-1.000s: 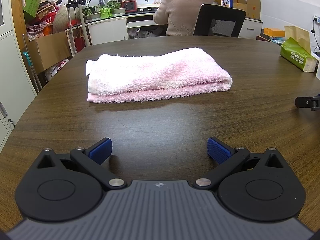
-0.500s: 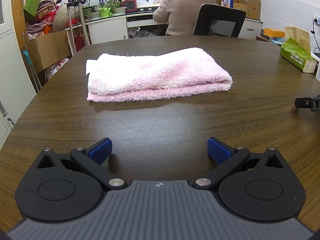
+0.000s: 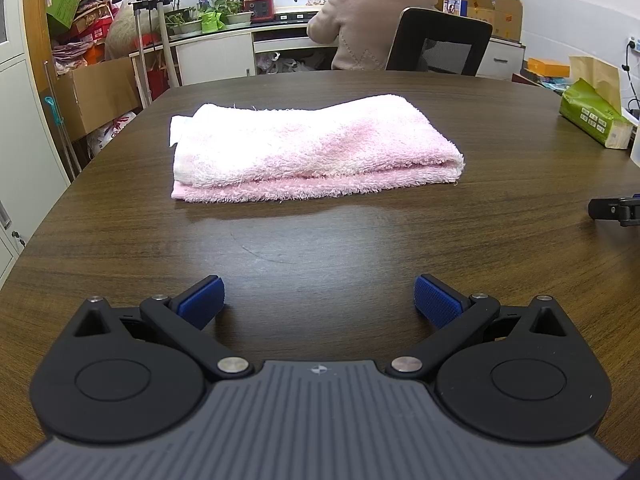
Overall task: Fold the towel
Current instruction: 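Move the left tool slowly toward the pink towel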
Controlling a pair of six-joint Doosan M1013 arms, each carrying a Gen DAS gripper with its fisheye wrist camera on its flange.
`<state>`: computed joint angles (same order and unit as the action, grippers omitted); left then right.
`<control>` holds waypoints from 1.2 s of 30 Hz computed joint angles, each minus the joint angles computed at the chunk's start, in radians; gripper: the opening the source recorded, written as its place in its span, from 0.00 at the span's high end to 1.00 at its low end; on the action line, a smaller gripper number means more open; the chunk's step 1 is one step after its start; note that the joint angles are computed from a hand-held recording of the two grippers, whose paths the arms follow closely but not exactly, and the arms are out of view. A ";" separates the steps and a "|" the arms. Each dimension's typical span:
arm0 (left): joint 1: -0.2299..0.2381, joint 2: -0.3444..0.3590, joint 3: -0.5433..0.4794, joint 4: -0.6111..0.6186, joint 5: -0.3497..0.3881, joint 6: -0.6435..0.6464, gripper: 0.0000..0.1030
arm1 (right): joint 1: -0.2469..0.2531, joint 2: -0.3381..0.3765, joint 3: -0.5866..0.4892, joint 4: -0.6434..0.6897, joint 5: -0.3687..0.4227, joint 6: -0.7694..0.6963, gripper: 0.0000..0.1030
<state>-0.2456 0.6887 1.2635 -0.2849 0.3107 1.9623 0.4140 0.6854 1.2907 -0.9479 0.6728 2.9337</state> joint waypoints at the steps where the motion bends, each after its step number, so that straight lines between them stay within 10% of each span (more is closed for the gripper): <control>1: 0.001 0.001 -0.001 -0.005 0.002 0.003 0.00 | 0.000 0.000 0.000 0.000 0.000 0.000 0.01; 36: 0.057 0.024 -0.045 -0.063 0.037 0.046 0.00 | 0.000 0.000 0.000 0.000 0.000 0.000 0.01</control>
